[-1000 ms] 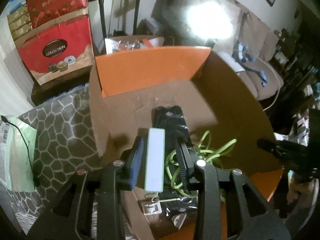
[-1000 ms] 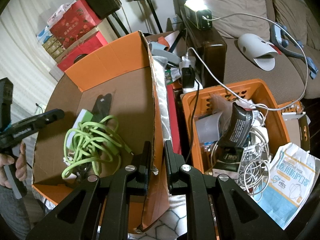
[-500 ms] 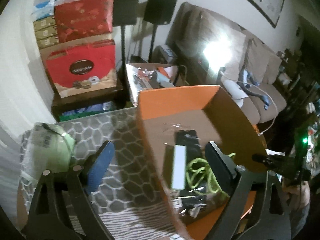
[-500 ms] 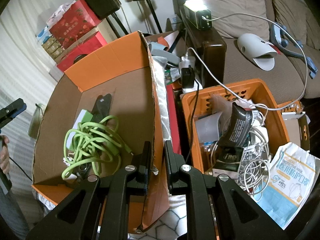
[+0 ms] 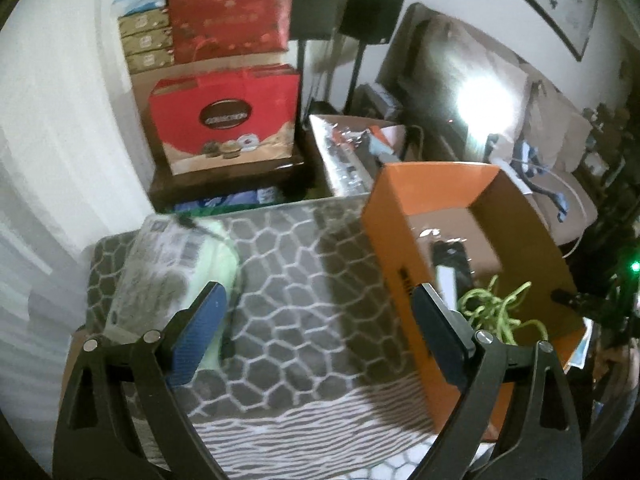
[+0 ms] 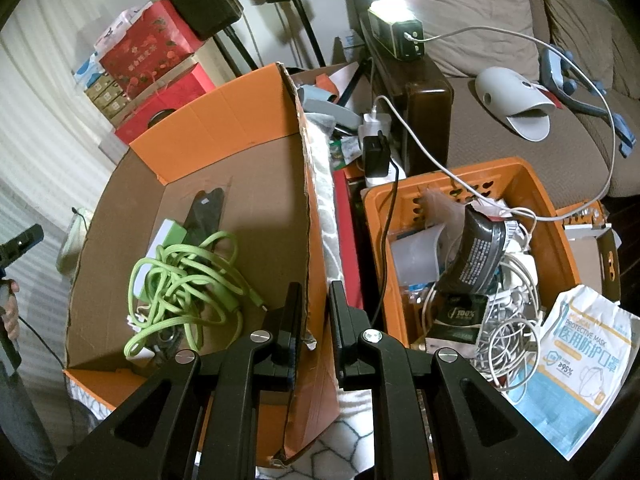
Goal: Organize objects
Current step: 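Move the left gripper to the black cable beside the tissue pack and grasp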
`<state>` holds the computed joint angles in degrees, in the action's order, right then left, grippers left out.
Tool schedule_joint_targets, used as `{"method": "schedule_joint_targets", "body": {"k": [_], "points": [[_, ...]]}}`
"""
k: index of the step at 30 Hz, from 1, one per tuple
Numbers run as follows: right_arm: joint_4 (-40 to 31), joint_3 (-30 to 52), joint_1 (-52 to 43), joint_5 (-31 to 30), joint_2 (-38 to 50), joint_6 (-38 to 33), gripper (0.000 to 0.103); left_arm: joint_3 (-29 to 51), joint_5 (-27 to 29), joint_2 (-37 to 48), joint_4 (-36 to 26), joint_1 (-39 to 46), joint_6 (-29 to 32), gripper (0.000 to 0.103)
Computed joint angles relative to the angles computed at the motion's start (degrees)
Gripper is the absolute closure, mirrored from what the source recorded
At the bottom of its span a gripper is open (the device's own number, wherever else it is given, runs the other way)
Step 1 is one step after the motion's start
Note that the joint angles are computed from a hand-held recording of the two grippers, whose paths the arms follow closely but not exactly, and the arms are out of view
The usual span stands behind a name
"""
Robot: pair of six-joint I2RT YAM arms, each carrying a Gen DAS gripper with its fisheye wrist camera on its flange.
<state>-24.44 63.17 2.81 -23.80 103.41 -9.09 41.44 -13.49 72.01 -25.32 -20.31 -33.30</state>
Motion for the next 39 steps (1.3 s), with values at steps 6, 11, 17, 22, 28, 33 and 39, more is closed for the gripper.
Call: {"method": "schedule_joint_targets", "body": {"k": [6, 11, 17, 22, 28, 33, 39], "points": [[-0.05, 0.04, 0.08, 0.04, -0.05, 0.11, 0.091, -2.98, 0.88, -0.93, 0.03, 3.21, 2.20, 0.010], [-0.19, 0.09, 0.06, -0.11, -0.10, 0.20, 0.091, -3.85, -4.00, 3.44, 1.78, 2.17, 2.40, 0.025], [-0.26, 0.12, 0.13, -0.06, -0.17, 0.32, 0.091, -3.77, -6.81, 10.19, 6.34, 0.85, 1.69, 0.034], [-0.28, 0.15, 0.07, -0.07, -0.12, 0.22, 0.091, -1.60, -11.08, 15.63, 7.35, 0.55, 0.66, 0.035], [-0.28, 0.11, 0.11, -0.14, -0.16, 0.38, 0.091, 3.20, -20.18, 23.88, 5.29, -2.64, -0.41, 0.040], [-0.34, 0.11, 0.07, 0.05, -0.10, 0.15, 0.091, 6.80, -23.04, 30.51, 3.33, -2.14, -1.94, 0.080], [-0.34, 0.05, 0.04, 0.08, -0.09, 0.10, 0.091, 4.04, -21.42, 29.83, 7.99, -0.99, -1.90, 0.103]]}}
